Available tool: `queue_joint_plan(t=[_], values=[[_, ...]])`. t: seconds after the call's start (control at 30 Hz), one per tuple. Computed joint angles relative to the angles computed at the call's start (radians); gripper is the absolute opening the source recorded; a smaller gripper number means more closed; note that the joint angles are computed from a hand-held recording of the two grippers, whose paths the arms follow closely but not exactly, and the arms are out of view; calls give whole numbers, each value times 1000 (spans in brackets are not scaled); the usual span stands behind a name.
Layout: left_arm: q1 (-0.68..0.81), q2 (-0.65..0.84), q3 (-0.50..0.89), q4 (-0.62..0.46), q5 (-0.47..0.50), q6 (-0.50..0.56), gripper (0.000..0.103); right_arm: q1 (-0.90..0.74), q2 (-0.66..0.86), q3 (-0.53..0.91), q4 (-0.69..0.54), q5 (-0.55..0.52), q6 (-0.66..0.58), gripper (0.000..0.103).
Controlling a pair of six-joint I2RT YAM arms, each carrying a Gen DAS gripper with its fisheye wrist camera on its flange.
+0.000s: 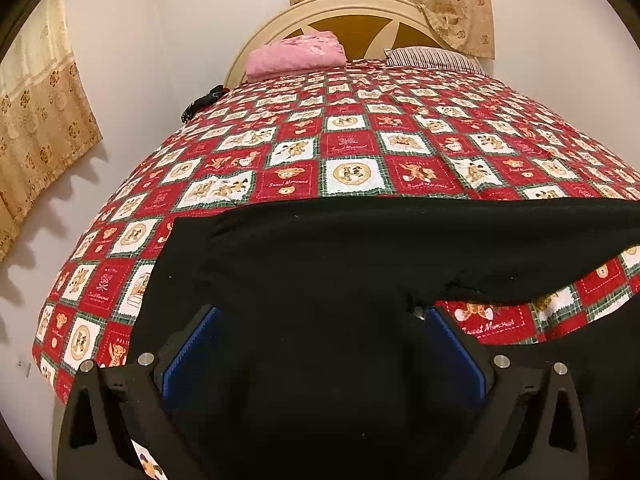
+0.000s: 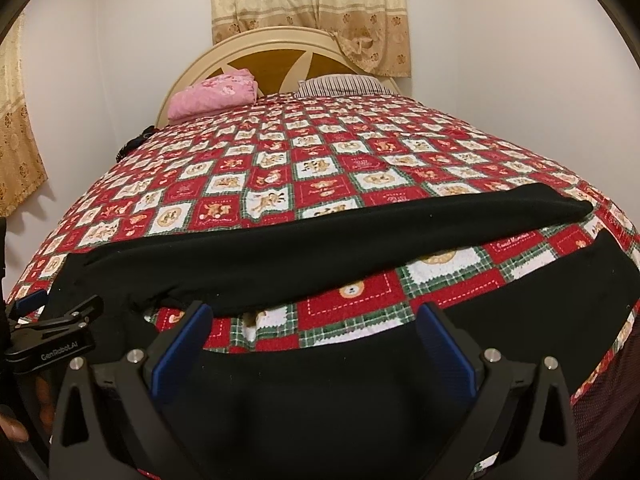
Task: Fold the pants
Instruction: 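Hold the black pants waistband with both grippers above the quilt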
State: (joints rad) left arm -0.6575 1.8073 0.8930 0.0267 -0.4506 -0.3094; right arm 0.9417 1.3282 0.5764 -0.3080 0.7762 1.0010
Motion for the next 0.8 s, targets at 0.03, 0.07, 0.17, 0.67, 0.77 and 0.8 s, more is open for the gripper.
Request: queue_joint_plan(t=[0.03,0.07,0.17,0.67,0.77,0.8], values=[[0,0,1,-1,-2,1,102,1,0,0,0,1,0,103],[-1,0,1,-2,-3,2,102,3,-1,-1,0,3,1,103],[4,-4,-3,-2,4,-2,102,10,2,2,-4,8,3,103],[21,-16,-29,16,17,-2,102,44,79,67,-25,20,17,103],[23,-19,-39,26,18,0,102,41,98,81,-34,17,15,103],[23,-19,-40,27,19,1,102,40,102,83,-36,17,17,103]])
